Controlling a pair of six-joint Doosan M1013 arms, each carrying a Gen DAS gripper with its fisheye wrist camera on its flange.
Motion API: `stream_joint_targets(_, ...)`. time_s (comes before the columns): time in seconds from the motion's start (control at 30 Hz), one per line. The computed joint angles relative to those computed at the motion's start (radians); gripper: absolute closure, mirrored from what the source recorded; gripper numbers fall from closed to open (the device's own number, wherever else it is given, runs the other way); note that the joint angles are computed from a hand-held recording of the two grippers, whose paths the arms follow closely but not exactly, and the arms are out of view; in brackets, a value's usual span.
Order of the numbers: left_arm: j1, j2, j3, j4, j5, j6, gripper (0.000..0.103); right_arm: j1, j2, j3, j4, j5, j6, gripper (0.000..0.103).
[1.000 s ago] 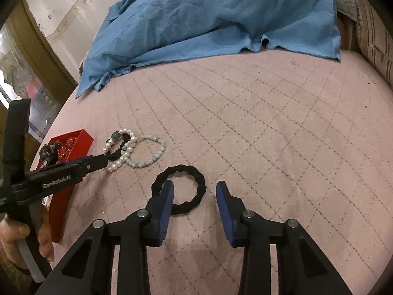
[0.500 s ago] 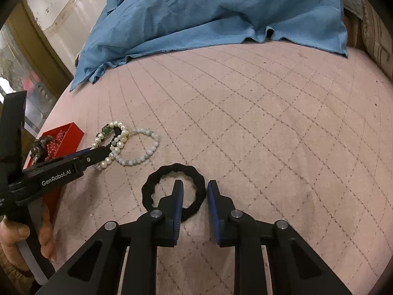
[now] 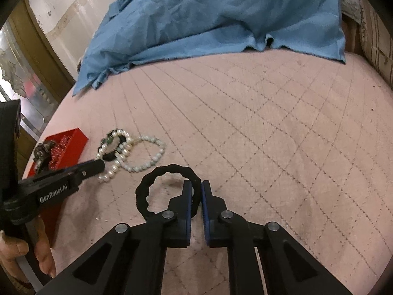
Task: Organize jewelry
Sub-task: 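Grasp the black hair tie with right tool while left grasps pearl bracelet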
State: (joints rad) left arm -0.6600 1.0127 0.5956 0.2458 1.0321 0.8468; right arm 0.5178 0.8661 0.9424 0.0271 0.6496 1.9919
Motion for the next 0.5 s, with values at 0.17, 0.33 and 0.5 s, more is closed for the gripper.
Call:
stream_joint_targets(0.17, -0.013, -0.051, 0.071, 0.004, -0.057, 0.002, 0.094, 0.004, -0.02, 0.024, -0.007, -0.03, 0.01, 0.094)
stream_joint_targets(0.33, -0.022, -0.109, 0.151, -0.003, -0.123, -0.011, 0.094, 0.007, -0.039, 0.047, -0.004, -0.057, 0.009, 0.094)
stream_joint_targets(0.5, -0.025, -0.172, 0.243, -0.036, -0.197, -0.033, 0.094, 0.009, -0.061, 0.078, 0.009, -0.087, 0.004, 0.094)
